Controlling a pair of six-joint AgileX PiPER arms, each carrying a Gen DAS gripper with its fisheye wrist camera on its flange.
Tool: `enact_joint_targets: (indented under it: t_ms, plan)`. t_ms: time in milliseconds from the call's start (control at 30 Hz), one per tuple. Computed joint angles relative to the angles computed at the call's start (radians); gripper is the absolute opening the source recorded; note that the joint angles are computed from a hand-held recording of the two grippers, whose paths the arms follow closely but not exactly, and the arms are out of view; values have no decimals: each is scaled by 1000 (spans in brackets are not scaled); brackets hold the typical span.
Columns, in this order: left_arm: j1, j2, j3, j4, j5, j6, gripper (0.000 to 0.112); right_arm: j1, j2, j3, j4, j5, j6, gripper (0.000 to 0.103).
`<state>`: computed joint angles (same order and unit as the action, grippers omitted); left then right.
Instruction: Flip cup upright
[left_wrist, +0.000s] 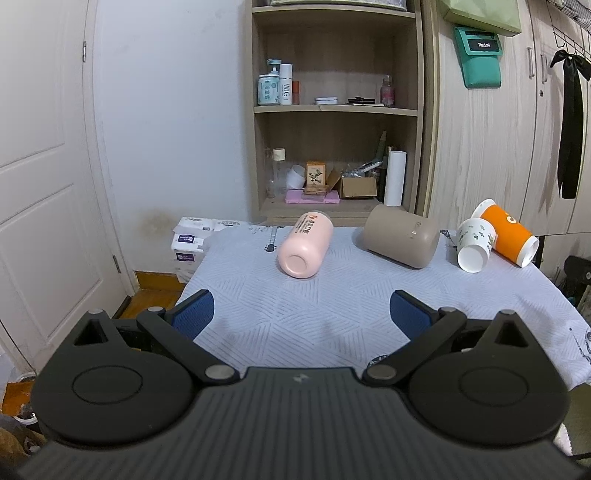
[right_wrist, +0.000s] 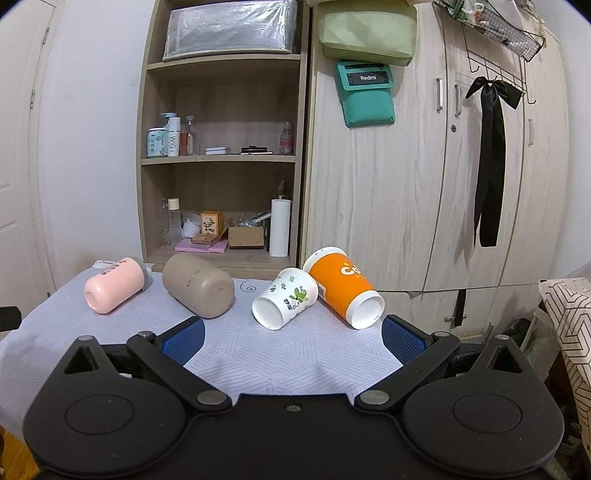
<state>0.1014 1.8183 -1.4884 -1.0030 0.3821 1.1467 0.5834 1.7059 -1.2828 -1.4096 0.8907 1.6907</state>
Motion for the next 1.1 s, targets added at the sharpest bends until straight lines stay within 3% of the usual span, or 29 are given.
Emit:
enact_joint_targets:
  t_ms: [833,933,1100]
  plan:
    - [-5,7,-25,90,12,-69,103,-8,-19,18,2,-34,-18,103]
    - [2,26,-65,94,45,-77,103,-50,-46,32,35,-164,-51,103]
    - [51,129,-298,206,278,-215,103,-142,-66,13,125,-433,-174,103]
